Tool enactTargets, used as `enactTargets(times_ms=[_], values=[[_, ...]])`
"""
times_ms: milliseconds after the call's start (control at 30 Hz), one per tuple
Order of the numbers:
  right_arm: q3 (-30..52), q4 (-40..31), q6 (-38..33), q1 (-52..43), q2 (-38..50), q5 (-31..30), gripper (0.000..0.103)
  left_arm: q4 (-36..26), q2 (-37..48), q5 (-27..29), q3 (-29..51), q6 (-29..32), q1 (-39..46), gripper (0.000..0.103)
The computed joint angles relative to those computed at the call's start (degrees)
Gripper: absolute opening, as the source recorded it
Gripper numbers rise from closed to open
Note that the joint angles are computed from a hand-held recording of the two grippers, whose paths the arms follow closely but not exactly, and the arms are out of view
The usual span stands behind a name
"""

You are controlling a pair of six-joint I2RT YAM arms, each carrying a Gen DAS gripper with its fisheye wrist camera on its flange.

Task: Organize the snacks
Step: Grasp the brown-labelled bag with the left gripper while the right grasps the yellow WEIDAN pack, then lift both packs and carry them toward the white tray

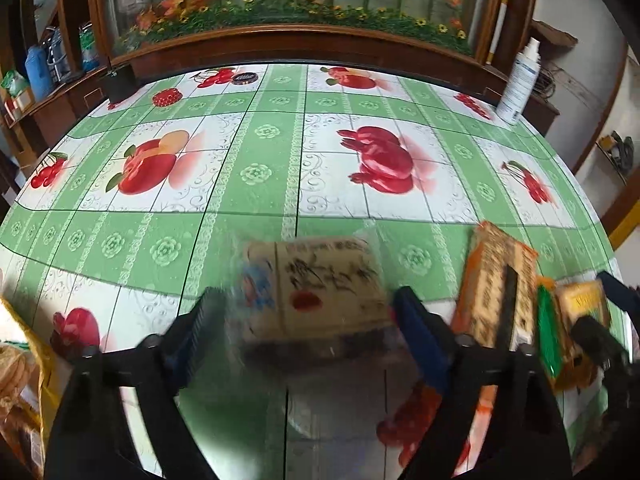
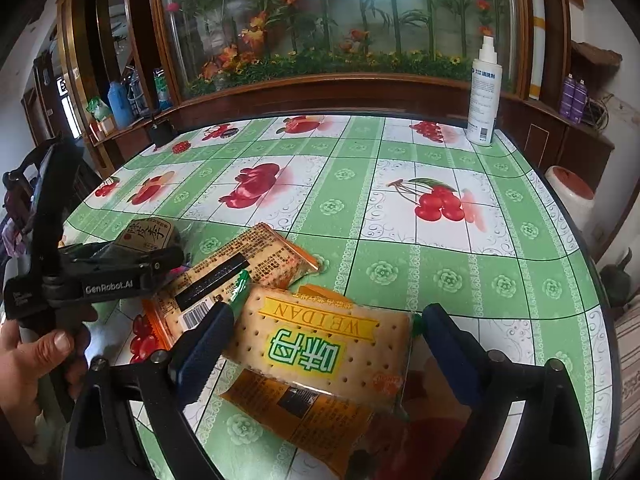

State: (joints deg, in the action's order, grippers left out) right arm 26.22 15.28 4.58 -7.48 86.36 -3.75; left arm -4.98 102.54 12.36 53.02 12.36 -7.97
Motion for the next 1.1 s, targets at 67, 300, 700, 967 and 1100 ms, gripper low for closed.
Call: enactTargets(times_ms=[67, 300, 700, 967, 1100], values=[[-0.5, -0.6, 0.2, 0.0, -1.2, 0.6, 0.088, -0.7, -1.3, 1.0, -1.2, 0.8, 0.9, 0.078], [-1.4, -2.6, -0.1, -1.4, -3.7, -1.4, 0.089, -3.5, -5.6, 4.2, -5.0, 4.5, 4.2, 0.078], [6.9, -11.9, -17.9, 3.3, 2.6, -0.1, 0.091, -6.1, -9.5, 7.2, -8.7, 9.3, 8.6, 0.078], [-1.8, -11.7, -11.6, 3.0, -7.3, -1.2, 0.048, -7.9, -12.2, 9.4, -11.1, 12.2, 12.7, 0.078], [-4.7, -12.2, -7.2, 4.1, -11.7, -3.1, 0.048, -8.3, -14.8, 11.2, -13.5, 14.0, 15.2, 0.076]])
